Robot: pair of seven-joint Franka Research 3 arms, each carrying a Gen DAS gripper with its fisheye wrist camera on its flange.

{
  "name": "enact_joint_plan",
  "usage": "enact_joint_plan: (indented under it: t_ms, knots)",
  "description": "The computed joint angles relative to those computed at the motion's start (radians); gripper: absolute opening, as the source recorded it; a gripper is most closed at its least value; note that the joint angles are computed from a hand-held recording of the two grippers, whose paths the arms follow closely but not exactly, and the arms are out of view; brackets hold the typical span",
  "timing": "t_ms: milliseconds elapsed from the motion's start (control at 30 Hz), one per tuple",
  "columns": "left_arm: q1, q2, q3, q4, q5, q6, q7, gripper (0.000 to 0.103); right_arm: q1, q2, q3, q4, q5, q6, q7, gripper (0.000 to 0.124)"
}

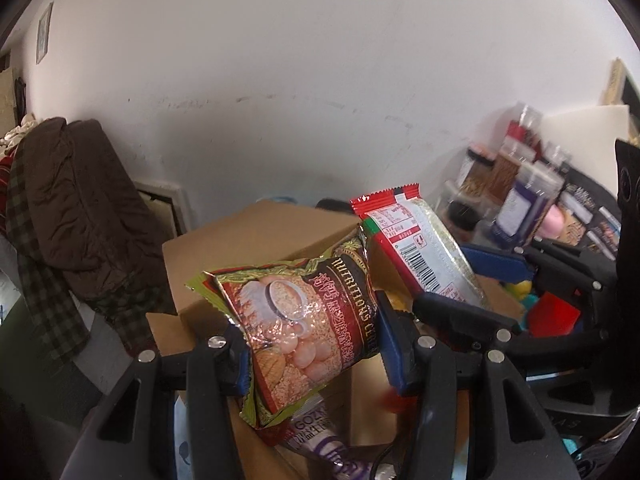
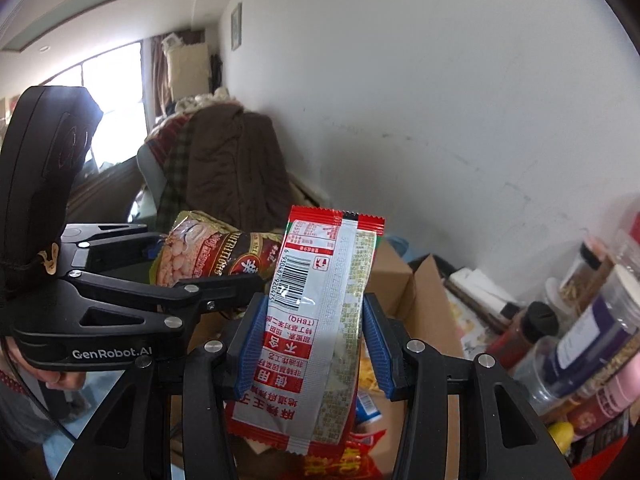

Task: Organize snacks
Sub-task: 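Open both tools to drop the cereal bag and wafer packet into the box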

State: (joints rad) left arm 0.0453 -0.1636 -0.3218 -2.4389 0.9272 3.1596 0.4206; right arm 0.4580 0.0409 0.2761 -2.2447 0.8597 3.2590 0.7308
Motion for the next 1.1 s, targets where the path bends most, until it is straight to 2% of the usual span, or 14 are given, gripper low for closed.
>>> enact_joint_plan:
  t_ms: [100,300,400,533,633,733,933,1100]
  knots:
    - [-0.034,0.037,0.025,0.017,-0.043,-0.034,0.043,0.049,0.056,0.025,-0.105,-0.004,-0.246,-0.041,0.224,0.046]
    - [-0.104,0.096,0.075,0.059,-0.09,-0.117,0.102,0.049,0.058,0.078,-0.158,0.026,-0.454,-0.093,0.408,0.046]
    - [-0.142,0.118,0.099,0.074,-0.161,-0.164,0.174,0.049,0.055,0.104,-0.173,0.047,-0.534,-0.121,0.481,0.046]
    - [-0.178,0.141,0.111,0.107,-0.241,-0.252,0.258,0.049,0.009,0.138,-0.141,0.088,-0.55,-0.183,0.504,0.046]
    - [-0.198,0.163,0.117,0.129,-0.328,-0.314,0.338,0.049,0.04,0.149,-0.186,0.103,-0.637,-0.215,0.587,0.046]
    - [-0.207,0.176,0.124,0.135,-0.403,-0.342,0.397,0.049,0.026,0.16,-0.176,0.125,-0.65,-0.255,0.616,0.047]
    - [-0.214,0.196,0.132,0.151,-0.423,-0.384,0.412,0.05,0.036,0.183,-0.203,0.175,-0.747,-0.353,0.714,0.047]
    - [-0.223,0.216,0.131,0.193,-0.43,-0.449,0.428,0.05,0.024,0.204,-0.192,0.218,-0.785,-0.432,0.732,0.05]
